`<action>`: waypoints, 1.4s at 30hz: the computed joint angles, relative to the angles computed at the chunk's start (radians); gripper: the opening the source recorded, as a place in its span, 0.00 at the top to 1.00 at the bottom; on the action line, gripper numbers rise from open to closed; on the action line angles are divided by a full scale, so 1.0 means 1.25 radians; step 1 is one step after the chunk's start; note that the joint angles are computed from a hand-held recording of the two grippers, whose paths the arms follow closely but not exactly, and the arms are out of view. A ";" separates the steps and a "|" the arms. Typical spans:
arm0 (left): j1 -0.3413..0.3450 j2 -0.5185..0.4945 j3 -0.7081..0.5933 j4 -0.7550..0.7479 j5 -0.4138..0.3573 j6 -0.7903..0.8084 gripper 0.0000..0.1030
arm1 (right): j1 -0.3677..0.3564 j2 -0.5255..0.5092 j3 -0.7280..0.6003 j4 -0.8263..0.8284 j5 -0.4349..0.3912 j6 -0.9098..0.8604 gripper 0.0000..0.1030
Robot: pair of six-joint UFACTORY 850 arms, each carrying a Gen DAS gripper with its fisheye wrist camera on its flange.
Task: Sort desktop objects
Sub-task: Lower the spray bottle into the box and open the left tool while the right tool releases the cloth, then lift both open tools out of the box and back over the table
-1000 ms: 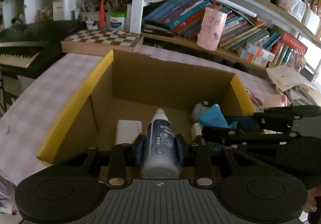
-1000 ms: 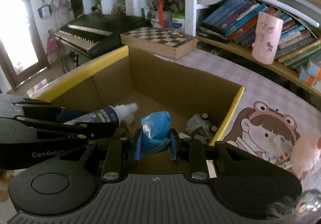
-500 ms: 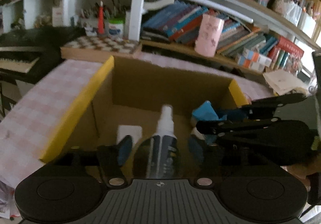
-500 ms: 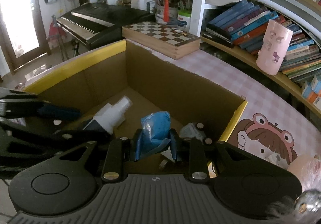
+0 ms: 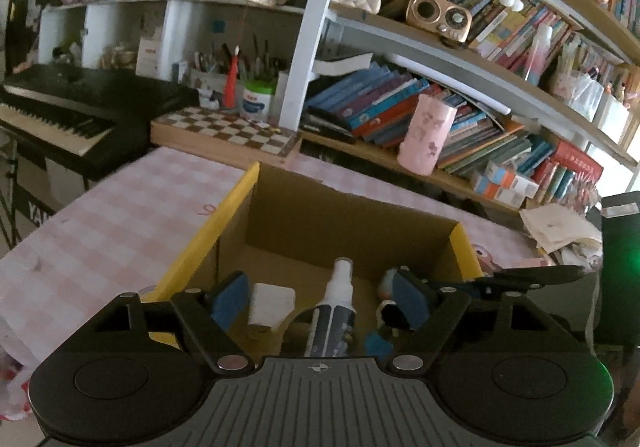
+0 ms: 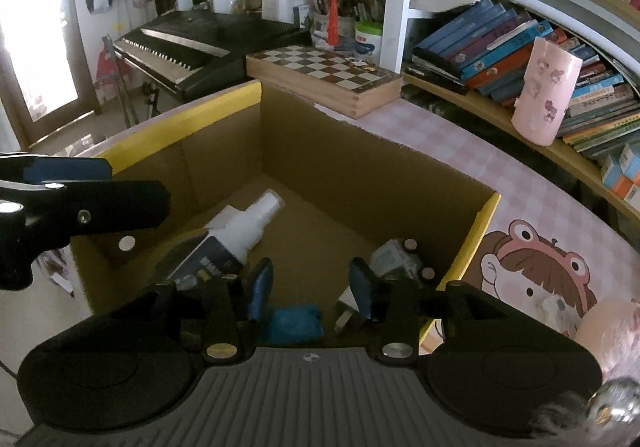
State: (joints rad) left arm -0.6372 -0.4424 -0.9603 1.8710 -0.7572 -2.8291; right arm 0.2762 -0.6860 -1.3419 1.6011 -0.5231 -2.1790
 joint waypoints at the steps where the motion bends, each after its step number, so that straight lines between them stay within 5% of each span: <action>1: -0.004 0.002 0.003 -0.003 -0.004 0.001 0.20 | -0.002 0.008 0.011 0.019 -0.001 -0.016 0.61; 21: -0.104 0.057 0.072 -0.056 -0.108 -0.028 0.19 | -0.078 0.200 0.281 0.421 -0.074 -0.295 0.57; 42: -0.297 0.112 0.185 -0.220 -0.150 -0.103 0.19 | -0.127 0.409 0.605 0.494 -0.102 -0.401 0.56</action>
State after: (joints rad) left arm -1.0083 -0.3029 -0.7286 1.5957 -0.9446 -2.9578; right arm 0.1180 -0.1742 -0.5854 2.2184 -0.6511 -2.6805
